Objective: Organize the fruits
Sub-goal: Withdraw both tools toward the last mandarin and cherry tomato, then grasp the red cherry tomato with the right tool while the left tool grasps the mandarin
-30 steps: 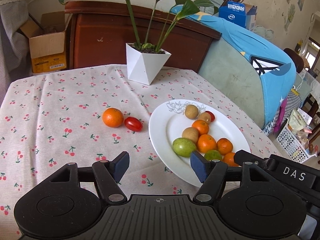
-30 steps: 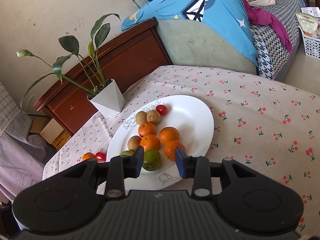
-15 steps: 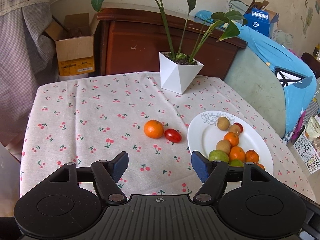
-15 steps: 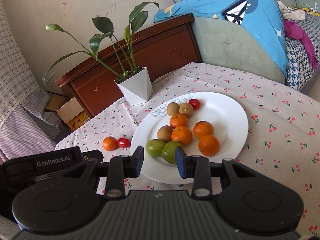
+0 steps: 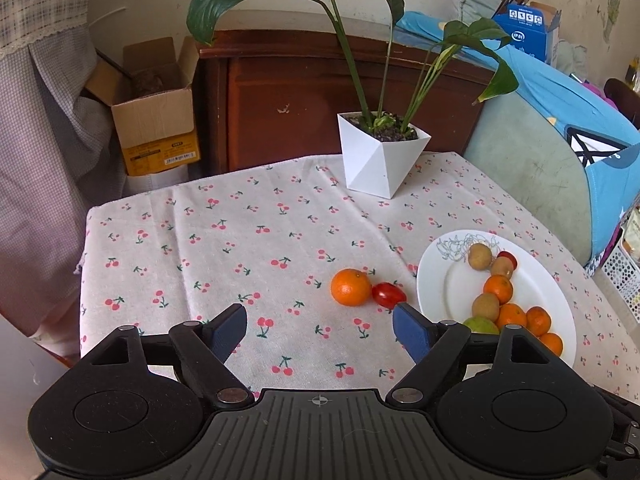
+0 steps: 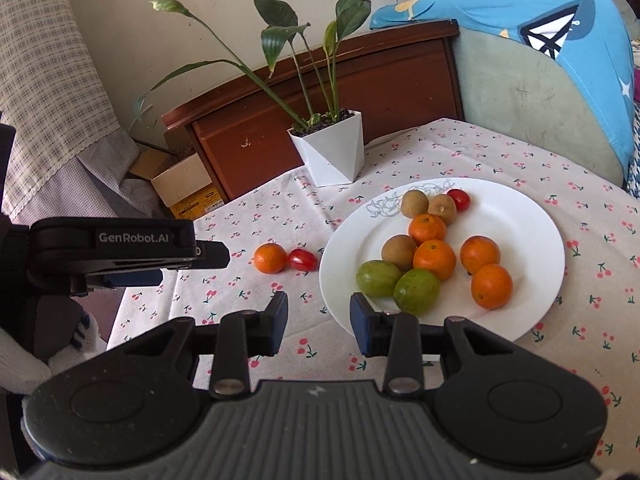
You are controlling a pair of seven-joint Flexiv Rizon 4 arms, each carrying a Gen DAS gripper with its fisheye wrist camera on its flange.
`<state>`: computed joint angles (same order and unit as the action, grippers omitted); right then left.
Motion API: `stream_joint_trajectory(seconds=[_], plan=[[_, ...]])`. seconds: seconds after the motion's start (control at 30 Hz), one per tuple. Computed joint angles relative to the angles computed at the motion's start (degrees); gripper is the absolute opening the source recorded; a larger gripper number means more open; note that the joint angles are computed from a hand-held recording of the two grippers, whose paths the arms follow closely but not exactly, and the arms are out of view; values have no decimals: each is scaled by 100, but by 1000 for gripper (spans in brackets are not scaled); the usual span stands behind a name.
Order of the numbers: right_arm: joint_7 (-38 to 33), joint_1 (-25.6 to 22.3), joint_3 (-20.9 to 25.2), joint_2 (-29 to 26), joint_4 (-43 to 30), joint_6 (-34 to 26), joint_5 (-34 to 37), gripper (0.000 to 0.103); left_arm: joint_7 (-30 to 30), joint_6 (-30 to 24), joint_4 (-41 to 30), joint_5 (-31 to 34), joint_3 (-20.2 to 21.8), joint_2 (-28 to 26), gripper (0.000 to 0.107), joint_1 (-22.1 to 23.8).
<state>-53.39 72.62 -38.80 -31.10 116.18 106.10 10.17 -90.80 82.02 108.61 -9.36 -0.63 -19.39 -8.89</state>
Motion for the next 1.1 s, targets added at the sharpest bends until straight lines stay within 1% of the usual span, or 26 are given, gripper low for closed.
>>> stream_joint_trajectory(seconds=[0.17, 0.23, 0.3, 0.37, 0.47, 0.53, 0.7, 0.8, 0.83, 0.9, 0.93, 1.03, 1.07, 1.1], plan=[[-328, -294, 212, -129, -271, -75, -369, 36, 128, -46, 13, -345, -229, -103, 82, 243], [-429, -618, 522, -154, -440, -160, -562, 36, 13, -120, -57, -281, -80, -143, 82, 152], [-500, -846, 704, -228, -608, -262, -753, 36, -174, -202, -153, -146, 108, -189, 82, 45], [-606, -1084, 871, -320, -796, -380, -1020, 36, -329, -273, -186, -181, 125, -208, 82, 71], [-736, -1316, 987, -438, -1027, -526, -1391, 35, -513, -431, -212, -267, 108, -218, 82, 132], [-821, -1443, 1049, -497, -1142, -552, -1598, 35, -632, -424, -251, -153, 184, -237, 82, 97], [-1231, -1969, 1491, -612, -1494, -753, -2222, 34, -689, -337, -245, -210, 85, -240, 82, 193], [-1402, -2388, 1935, -647, -1688, -949, -2561, 34, -682, -288, -236, -275, 17, -228, 82, 253], [-1431, -2459, 1998, -667, -1736, -1012, -2669, 34, -657, -258, -228, -298, -10, -225, 82, 273], [-1448, -2463, 1947, -717, -1780, -1069, -2861, 34, -664, -224, -237, -281, 14, -227, 82, 257], [-1468, -2521, 1997, -738, -1816, -1104, -2947, 34, -669, -218, -233, -281, 18, -223, 82, 255], [-1551, -2954, 2522, -766, -1984, -1331, -3163, 33, -595, -209, -203, -366, -62, -210, 82, 312], [-1593, -3066, 2646, -788, -2031, -1393, -3253, 30, -577, -205, -200, -380, -72, -211, 82, 318], [-1601, -3122, 2698, -806, -2040, -1344, -3317, 30, -569, -196, -192, -390, -74, -209, 82, 317]])
